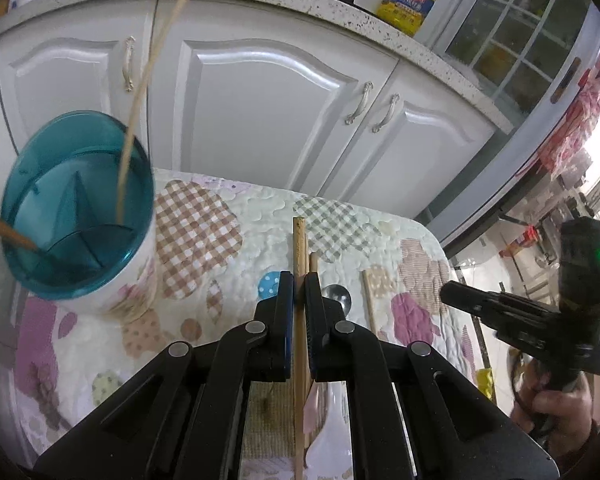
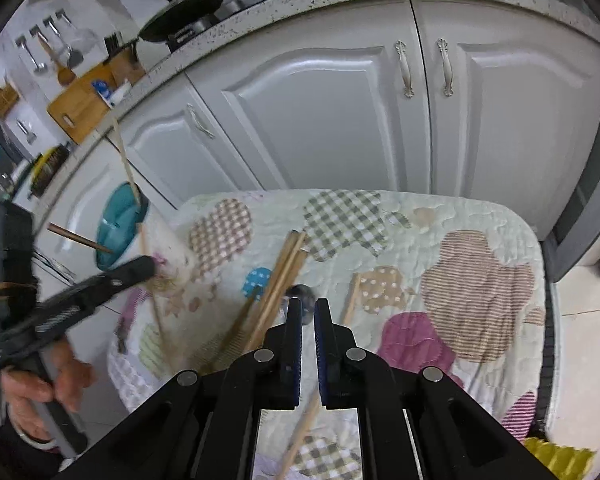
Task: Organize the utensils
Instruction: 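Lift both held chopsticks toward the teal-lidded holder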
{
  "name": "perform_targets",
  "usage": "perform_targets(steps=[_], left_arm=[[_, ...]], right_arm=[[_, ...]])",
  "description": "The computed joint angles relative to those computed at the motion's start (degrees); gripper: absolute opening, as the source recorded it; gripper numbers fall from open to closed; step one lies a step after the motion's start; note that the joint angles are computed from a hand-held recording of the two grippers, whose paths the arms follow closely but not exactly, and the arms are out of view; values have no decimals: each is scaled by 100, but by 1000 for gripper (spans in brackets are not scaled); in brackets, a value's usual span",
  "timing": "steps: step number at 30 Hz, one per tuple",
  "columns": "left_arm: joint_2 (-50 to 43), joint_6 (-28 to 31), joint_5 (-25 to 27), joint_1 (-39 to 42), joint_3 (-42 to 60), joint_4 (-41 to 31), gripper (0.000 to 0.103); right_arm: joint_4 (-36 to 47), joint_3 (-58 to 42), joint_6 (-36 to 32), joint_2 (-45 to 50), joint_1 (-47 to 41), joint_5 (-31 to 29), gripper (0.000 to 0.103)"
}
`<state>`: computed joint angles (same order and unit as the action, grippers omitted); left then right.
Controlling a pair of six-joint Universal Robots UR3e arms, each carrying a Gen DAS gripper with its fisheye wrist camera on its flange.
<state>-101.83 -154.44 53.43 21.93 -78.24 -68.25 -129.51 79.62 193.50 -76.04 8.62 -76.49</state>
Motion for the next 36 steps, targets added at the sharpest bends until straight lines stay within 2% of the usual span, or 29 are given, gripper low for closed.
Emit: perform_targets(steps=[2, 4, 5, 6, 12, 13, 15, 22, 25, 30, 36], left_arm=[[149, 81, -92, 120, -103, -105, 4], [354, 184, -175, 252, -223, -198, 4], [436, 249, -216, 320, -259, -280, 4], [500, 301, -257, 381, -272, -366, 4], [796, 535, -404, 640, -340, -731, 4], [859, 601, -434, 694, -347, -808, 4], [935, 713, -525, 791, -327, -954, 4], [1259, 1188, -826, 1181, -224, -1609, 4], [1400, 1304, -910, 1294, -187, -1767, 4], [1525, 1454, -1037, 1465, -56, -2022, 4], [1594, 1555, -1075, 1642, 75, -2240, 4]], right_arm=[[65, -158, 102, 252, 63, -156, 13], [268, -458, 218, 631, 107, -367, 43], [282, -497, 255, 754, 97, -388, 43], [333, -646, 273, 959, 100, -388, 43], [950, -2000, 215, 2317, 276, -720, 8], [759, -1896, 210, 2271, 296, -818, 8], [735, -1606, 217, 1994, 132, -393, 6], [236, -5, -39, 24, -152, 201, 6], [235, 183, -75, -498, -126, 247, 6], [214, -7, -10, -770, 14, 289, 5], [366, -911, -13, -458, 382, 87, 5]])
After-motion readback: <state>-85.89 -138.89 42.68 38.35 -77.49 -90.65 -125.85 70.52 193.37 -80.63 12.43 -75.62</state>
